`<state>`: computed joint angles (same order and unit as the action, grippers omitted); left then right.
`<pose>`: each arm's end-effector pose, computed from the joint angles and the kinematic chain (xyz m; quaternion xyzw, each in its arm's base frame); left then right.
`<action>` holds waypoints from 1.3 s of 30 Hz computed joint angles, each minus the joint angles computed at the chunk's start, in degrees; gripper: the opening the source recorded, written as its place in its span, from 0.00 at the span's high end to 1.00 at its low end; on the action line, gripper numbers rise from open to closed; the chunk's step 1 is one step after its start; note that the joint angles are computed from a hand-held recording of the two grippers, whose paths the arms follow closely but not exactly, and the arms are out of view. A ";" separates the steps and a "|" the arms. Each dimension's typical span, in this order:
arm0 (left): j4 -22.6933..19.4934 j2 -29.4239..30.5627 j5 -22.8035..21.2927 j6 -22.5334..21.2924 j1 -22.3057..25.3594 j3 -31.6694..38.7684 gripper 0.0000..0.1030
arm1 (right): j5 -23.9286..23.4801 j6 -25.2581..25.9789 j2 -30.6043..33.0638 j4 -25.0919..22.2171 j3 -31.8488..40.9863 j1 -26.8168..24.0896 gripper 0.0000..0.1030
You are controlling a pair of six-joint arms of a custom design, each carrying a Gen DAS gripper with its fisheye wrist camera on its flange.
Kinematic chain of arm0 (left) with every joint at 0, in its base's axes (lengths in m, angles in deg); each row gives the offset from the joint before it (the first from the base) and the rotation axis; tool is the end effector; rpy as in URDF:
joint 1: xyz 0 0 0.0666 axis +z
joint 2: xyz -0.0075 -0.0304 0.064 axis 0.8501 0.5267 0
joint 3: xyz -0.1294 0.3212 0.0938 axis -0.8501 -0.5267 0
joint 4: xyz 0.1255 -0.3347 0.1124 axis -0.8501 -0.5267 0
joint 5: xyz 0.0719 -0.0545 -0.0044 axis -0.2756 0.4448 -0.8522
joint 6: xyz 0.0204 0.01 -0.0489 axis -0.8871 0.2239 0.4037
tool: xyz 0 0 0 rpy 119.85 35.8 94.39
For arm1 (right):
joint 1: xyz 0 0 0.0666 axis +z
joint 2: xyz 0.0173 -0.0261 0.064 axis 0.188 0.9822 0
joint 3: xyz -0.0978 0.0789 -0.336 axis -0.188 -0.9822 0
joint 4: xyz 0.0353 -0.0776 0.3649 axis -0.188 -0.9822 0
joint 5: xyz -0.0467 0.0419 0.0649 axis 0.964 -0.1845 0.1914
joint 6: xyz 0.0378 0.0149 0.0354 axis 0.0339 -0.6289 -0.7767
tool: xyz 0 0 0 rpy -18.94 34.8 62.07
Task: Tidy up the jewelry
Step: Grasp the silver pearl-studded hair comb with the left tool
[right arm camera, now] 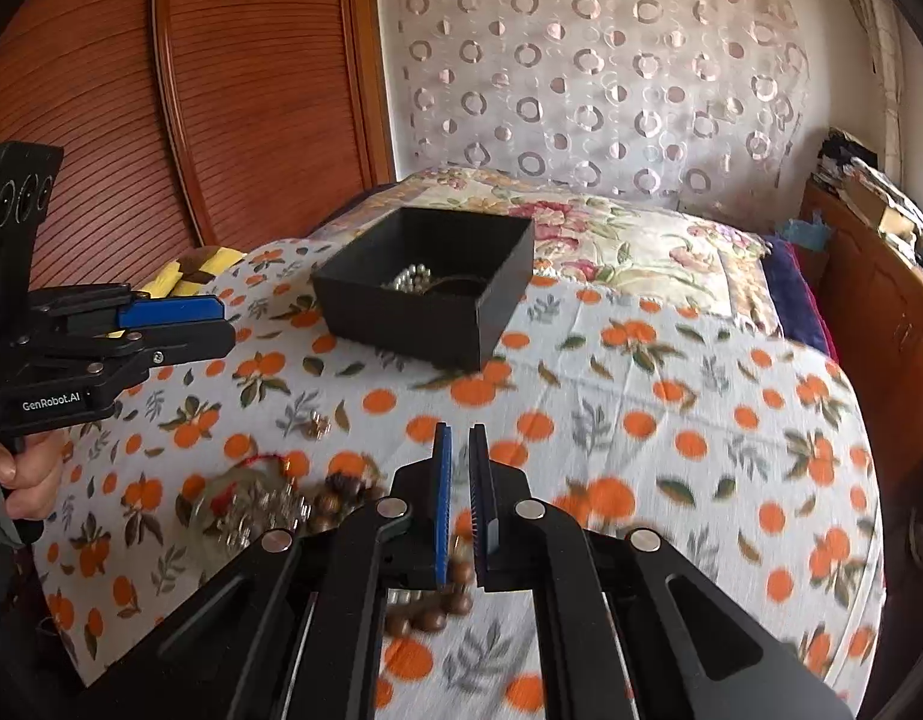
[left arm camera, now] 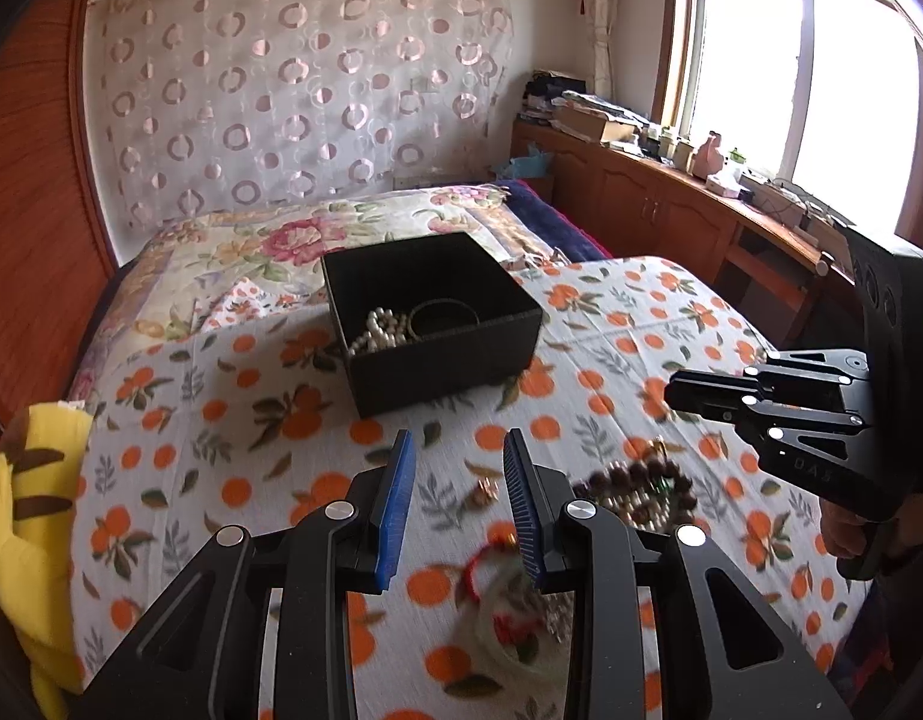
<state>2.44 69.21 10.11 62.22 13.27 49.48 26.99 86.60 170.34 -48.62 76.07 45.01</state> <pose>0.3132 -0.2885 0.3911 0.0032 0.9099 -0.0303 0.4137 0.4236 0.2950 0.3313 -0.3327 0.8468 0.1881 0.3699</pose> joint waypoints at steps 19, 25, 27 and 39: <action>1.90 2.04 4.20 5.87 -4.07 -3.21 0.64 | 2.89 -2.94 -11.72 4.66 -17.11 0.70 0.53; 2.02 4.22 5.44 6.33 -3.76 -2.17 0.58 | 1.91 -3.23 -12.42 5.23 -18.28 0.14 0.51; 2.10 4.80 6.41 6.55 -3.49 -1.91 0.58 | 1.39 -3.32 -12.43 5.50 -18.51 -0.04 0.51; 3.76 5.58 9.65 7.42 -3.59 -2.33 0.66 | -1.57 -4.25 -12.54 6.55 -18.98 -0.93 0.49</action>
